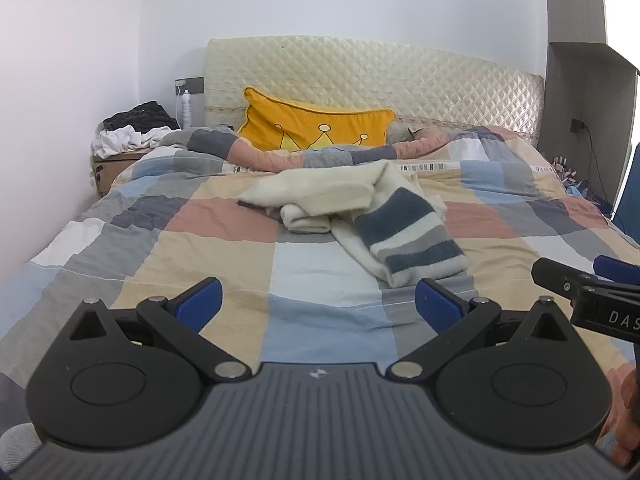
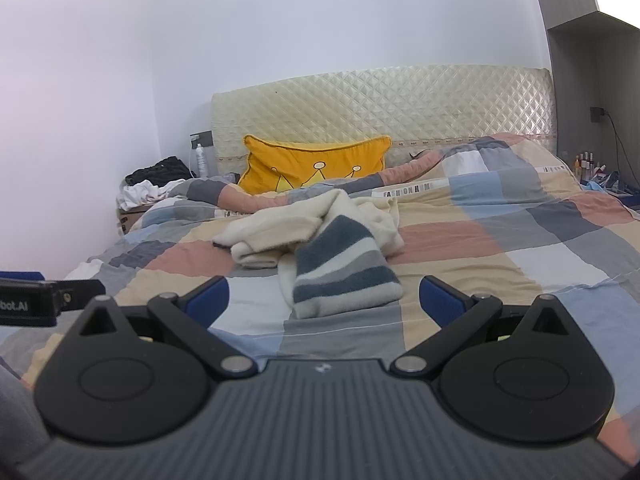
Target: Fold large clothes
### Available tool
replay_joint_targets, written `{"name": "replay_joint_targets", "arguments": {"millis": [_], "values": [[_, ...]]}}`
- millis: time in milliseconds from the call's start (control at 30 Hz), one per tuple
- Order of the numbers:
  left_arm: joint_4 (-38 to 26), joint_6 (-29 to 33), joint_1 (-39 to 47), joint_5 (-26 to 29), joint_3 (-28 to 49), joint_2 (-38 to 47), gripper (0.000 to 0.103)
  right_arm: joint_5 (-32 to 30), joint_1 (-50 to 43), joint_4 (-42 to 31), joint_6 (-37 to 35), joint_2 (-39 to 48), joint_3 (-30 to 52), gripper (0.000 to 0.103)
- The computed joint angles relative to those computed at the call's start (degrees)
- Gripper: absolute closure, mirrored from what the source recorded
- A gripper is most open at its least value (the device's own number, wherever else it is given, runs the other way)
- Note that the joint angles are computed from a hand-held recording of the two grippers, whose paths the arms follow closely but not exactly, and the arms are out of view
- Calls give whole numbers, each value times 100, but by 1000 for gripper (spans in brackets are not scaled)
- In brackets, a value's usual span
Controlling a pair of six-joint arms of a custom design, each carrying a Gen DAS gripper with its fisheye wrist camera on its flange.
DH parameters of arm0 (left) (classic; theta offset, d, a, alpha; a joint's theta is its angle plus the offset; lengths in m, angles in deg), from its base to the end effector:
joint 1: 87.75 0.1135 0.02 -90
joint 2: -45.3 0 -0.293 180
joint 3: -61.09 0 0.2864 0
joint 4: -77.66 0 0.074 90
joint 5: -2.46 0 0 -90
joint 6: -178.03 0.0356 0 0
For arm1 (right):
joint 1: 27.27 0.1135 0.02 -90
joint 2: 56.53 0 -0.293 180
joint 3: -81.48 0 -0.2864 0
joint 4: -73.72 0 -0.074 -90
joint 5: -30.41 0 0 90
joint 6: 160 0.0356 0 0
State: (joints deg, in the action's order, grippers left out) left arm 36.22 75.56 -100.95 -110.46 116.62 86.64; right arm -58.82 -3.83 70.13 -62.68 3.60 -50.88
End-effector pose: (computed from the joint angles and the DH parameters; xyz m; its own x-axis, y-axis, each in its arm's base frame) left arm 0.1712 -0.0259 0.3283 -0.4079 -0.1086 -0.9065 -0.2200 0.9753 -0.0179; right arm 0.2378 0.1026 0.2753 -0.3012 0.0083 -0.9535 -0.3504 0.9291 0.1187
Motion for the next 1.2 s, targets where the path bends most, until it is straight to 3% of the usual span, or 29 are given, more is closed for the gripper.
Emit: {"name": "replay_joint_targets", "arguments": {"millis": [800,1200], "values": [[29,-19,25,38,35,70,0,119,17,61,-75,50,-7,0],[740,297,447,512,-65,585,0,145,10,98,80,140,5,0]]}}
